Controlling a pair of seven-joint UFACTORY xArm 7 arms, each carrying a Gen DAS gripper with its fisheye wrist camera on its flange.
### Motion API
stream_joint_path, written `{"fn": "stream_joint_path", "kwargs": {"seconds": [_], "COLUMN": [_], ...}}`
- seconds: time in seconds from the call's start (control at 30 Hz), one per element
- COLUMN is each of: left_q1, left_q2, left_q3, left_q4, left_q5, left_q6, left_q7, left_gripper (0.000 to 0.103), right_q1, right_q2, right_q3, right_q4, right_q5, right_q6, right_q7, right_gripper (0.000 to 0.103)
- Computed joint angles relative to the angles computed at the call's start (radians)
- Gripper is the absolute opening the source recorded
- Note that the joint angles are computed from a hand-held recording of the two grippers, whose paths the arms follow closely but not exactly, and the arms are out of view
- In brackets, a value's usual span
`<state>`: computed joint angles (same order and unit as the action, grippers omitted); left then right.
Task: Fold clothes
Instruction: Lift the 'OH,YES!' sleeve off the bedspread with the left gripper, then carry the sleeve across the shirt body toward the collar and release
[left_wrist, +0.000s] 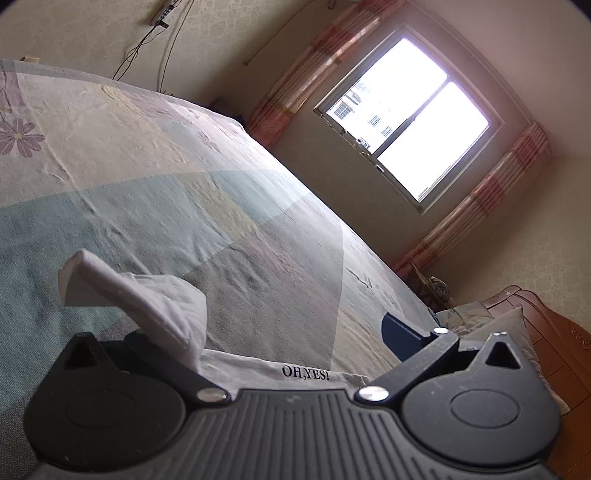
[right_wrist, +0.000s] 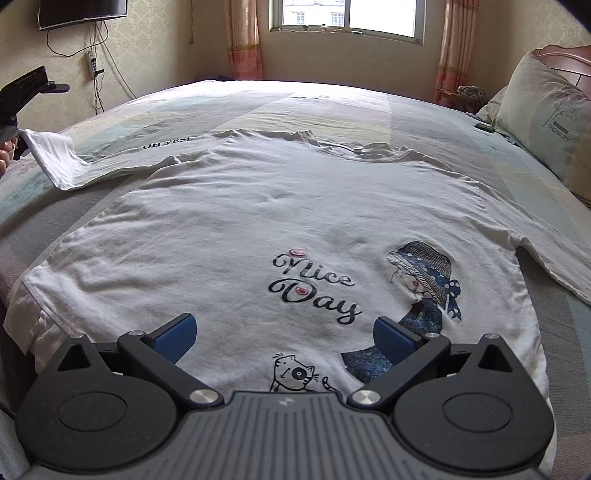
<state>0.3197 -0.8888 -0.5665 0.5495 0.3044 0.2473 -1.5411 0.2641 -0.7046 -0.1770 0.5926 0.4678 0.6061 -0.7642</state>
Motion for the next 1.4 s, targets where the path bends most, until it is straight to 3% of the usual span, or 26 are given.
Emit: {"fn": "stream_joint_path", "kwargs": {"seconds": [0.27, 0.47, 0.93, 1.17, 1.4], "left_q1": [-0.071, -0.097, -0.184, -0.268, -0.399], "left_q2": [0.207, 0.336, 0.644, 0.808, 0.992], "left_q3": [0.038, 0.035, 0.005, 0.009, 0.042], "left_q4": [0.23, 0.365, 0.688, 0.869, 1.081], "left_q5": [0.042, 0.124, 0.368, 0.484, 0.594], "left_q6": [0.137, 0.17, 0.243, 0.305, 0.37], "left_q7": [0.112, 0.1, -0.012, -0.031, -0.023], "left_gripper": [0.102, 0.102, 0.102, 0.102, 0.102], "right_q1": [-0.044, -0.068, -0.112, -0.124, -0.138], "right_q2": [0.037, 0.071, 0.076, 0.079, 0.093], "right_q3": [0.024, 0.035, 0.021, 0.005, -0.011], "right_q4": [0.129, 0.192, 0.181, 0.181, 0.187], "right_q5": [-0.035, -0.053, -0.022, 0.008, 0.043], "right_q6": [0.243, 0.353, 0.378, 0.399, 0.424], "right_q7": [0.055, 0.053, 0.007, -0.016, -0.036], "right_gripper": [0.103, 0.103, 0.103, 0.103, 0.103]}}
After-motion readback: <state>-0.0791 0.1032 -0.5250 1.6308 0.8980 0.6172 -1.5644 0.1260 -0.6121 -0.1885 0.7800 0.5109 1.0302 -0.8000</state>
